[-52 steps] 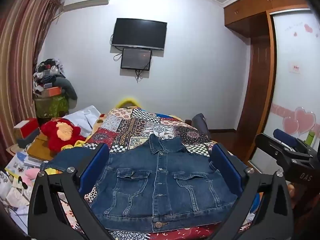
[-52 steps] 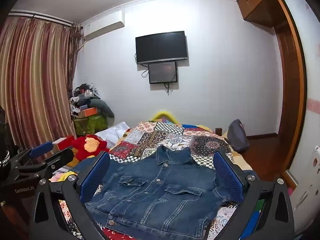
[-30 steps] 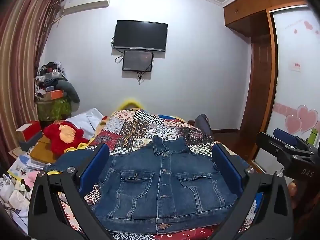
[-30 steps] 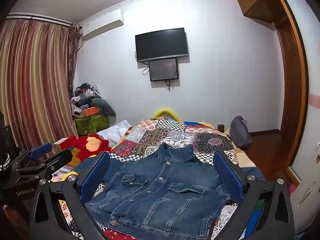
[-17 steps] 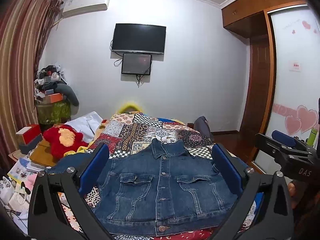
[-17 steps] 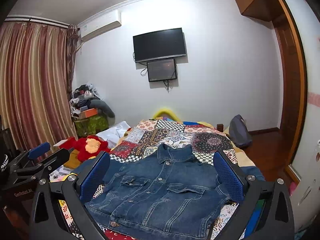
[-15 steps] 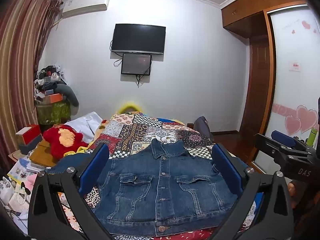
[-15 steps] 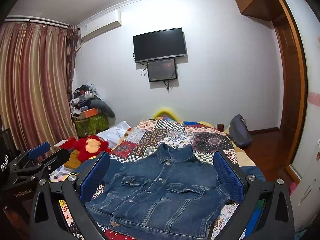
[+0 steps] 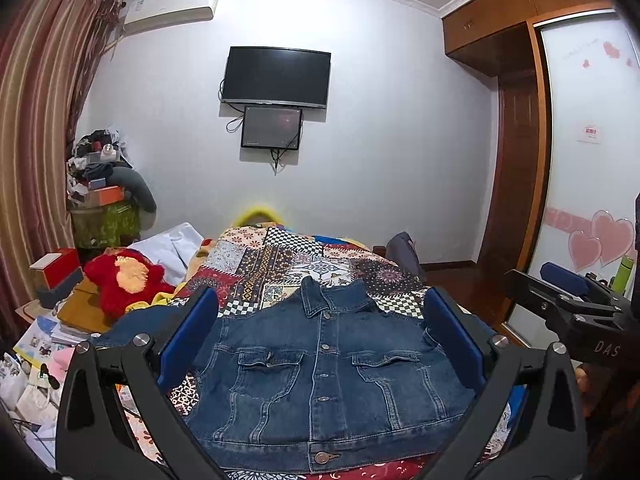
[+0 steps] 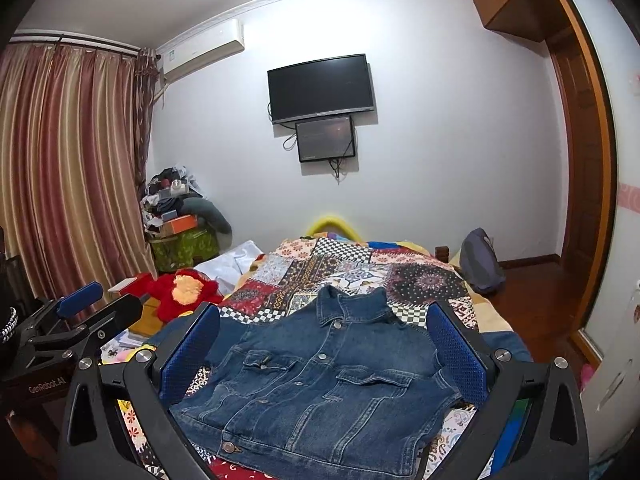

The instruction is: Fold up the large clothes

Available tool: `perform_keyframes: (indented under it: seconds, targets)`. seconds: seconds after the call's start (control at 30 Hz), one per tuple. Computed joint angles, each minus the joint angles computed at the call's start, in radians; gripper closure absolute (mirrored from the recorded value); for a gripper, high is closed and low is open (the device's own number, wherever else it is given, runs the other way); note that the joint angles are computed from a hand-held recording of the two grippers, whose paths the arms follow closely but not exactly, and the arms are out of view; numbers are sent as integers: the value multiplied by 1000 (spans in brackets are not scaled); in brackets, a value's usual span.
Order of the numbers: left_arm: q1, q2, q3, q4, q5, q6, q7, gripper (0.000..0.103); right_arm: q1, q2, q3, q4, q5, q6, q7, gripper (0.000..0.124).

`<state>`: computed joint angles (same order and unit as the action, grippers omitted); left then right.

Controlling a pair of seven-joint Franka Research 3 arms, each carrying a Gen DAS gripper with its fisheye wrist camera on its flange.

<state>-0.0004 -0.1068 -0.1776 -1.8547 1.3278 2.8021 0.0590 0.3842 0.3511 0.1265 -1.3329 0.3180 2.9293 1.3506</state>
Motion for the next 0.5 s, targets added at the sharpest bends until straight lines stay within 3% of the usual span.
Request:
perform_keyframes:
  seconds: [0.5]
  targets:
    - [-3, 7, 2, 6, 6, -1, -8, 0, 1, -2, 2, -6, 3, 1, -4, 21]
